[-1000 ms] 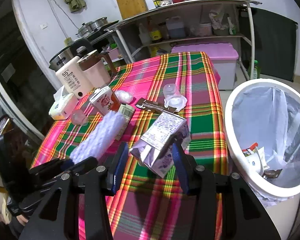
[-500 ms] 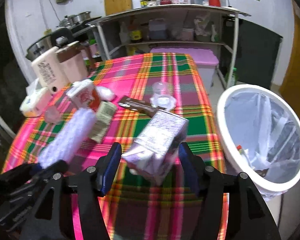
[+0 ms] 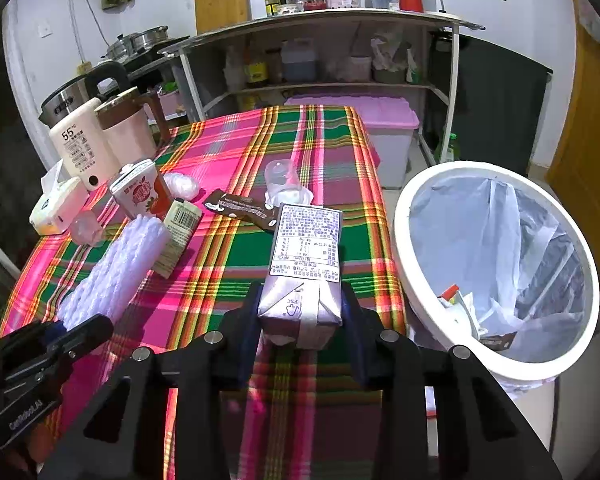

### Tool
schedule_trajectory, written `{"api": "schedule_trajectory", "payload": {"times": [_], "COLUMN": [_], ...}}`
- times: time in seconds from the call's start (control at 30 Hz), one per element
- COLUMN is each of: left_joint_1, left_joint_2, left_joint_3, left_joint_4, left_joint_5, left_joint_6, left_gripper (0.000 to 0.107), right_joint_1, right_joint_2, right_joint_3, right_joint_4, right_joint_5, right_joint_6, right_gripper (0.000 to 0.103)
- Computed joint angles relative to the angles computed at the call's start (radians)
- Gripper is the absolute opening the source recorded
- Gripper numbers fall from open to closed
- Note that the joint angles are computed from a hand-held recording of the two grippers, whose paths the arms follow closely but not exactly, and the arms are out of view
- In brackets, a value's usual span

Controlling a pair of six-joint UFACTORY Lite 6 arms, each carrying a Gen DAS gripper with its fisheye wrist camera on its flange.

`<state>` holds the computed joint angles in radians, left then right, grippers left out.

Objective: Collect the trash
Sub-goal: 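Carry the foam net and purple carton over the white bin with both tools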

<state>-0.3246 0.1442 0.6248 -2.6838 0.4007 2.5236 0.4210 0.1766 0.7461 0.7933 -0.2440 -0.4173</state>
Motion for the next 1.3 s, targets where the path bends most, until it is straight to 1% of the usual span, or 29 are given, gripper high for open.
{"api": "schedule_trajectory", "payload": {"times": [0.03,0.1,0.33,0.6,0.77,0.93,1.0,1.07,1.17,1.3], "left_joint_1": [-0.011,-0.03,-0.099,-0.167,-0.206,-0.247,-0.263,-0.28,-0.304,-0.341], "left_joint_2": [-0.004,-0.011,-0.04,-0.069,-0.07,-0.053,-0.039,-0.021,0.012,0.063], "left_joint_3": [0.0,0.0,0.006,0.022,0.049,0.088,0.111,0.137,0.184,0.255], "left_joint_4": [-0.019,-0.045,-0.136,-0.233,-0.28,-0.324,-0.331,-0.346,-0.358,-0.395], "left_joint_5": [-0.006,-0.014,-0.047,-0.086,-0.108,-0.127,-0.134,-0.142,-0.156,-0.174], "left_joint_6": [0.013,0.029,0.09,0.157,0.19,0.223,0.23,0.243,0.253,0.29], "left_gripper": [0.025,0.025,0.025,0.025,0.025,0.025,0.025,0.025,0.025,0.025], "right_joint_1": [-0.011,-0.023,-0.057,-0.099,-0.141,-0.202,-0.235,-0.258,-0.309,-0.404], "right_joint_2": [-0.018,-0.049,-0.161,-0.304,-0.389,-0.463,-0.492,-0.512,-0.544,-0.567], "right_joint_3": [-0.018,-0.047,-0.142,-0.23,-0.284,-0.327,-0.341,-0.351,-0.371,-0.385], "right_joint_4": [-0.075,-0.162,-0.41,-0.628,-0.721,-0.853,-0.95,-0.99,-1.135,-1.427], "right_joint_5": [0.004,0.006,0.014,0.032,0.043,0.063,0.072,0.077,0.081,0.068], "right_joint_6": [0.068,0.145,0.363,0.544,0.624,0.735,0.818,0.85,0.973,1.217], "right_gripper": [0.038,0.038,0.038,0.037,0.037,0.037,0.037,0.037,0.037,0.037]}}
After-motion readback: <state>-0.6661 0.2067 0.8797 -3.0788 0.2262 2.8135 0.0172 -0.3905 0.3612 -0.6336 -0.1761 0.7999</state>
